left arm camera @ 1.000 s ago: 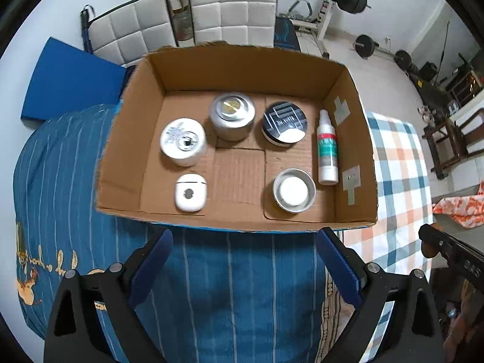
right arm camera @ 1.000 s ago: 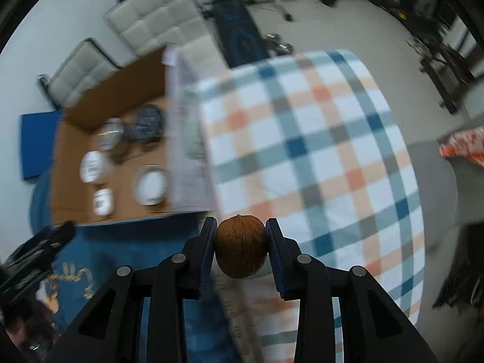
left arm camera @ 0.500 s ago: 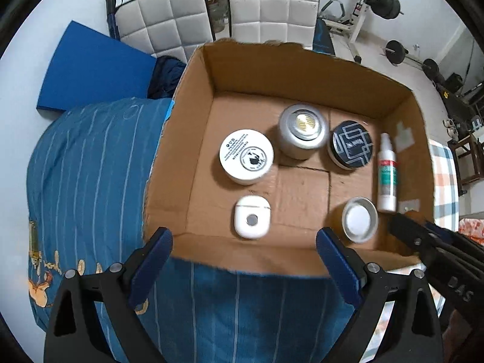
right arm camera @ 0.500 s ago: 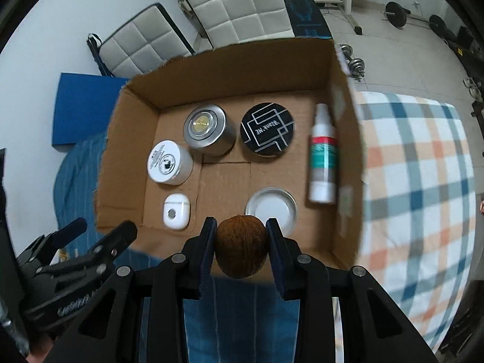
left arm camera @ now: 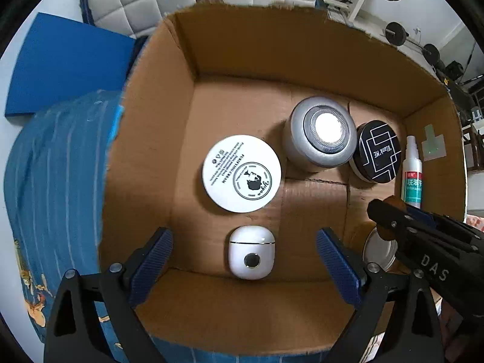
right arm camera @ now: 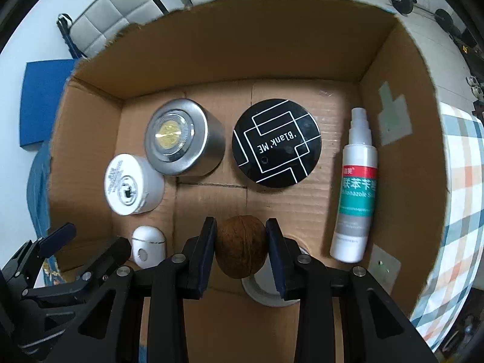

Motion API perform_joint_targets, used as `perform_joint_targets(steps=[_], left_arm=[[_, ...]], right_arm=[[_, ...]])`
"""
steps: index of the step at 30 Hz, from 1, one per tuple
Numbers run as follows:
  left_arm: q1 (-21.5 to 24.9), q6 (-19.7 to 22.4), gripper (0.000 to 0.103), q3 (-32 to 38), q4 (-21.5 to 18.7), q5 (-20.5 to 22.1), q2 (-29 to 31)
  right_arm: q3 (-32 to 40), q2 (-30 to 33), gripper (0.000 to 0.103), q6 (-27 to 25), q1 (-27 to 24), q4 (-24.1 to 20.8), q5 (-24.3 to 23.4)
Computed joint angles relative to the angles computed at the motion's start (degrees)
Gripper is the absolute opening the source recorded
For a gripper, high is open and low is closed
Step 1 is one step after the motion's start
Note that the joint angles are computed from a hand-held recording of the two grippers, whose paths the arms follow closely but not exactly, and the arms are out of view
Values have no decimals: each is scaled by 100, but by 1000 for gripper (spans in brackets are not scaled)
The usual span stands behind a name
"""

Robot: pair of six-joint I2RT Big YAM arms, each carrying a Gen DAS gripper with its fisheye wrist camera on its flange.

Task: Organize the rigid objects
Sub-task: 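Carry the walnut into the box with the right tool, then open the right tool to drop the walnut and lift out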

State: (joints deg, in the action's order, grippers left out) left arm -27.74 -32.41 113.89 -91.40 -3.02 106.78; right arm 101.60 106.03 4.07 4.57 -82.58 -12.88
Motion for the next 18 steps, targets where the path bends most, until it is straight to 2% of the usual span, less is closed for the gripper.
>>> perform_joint_targets(steps=[16, 17, 18], left_arm=[[20, 52, 97, 1, 59, 88, 81], [51, 74, 97, 35, 28, 69, 63], [46, 65, 97, 55, 21, 58, 52]], right_arm=[[210, 519, 37, 211, 68, -187, 238], [204, 511, 44, 192, 45, -212, 255], [195, 491, 56, 155, 15, -238, 281]])
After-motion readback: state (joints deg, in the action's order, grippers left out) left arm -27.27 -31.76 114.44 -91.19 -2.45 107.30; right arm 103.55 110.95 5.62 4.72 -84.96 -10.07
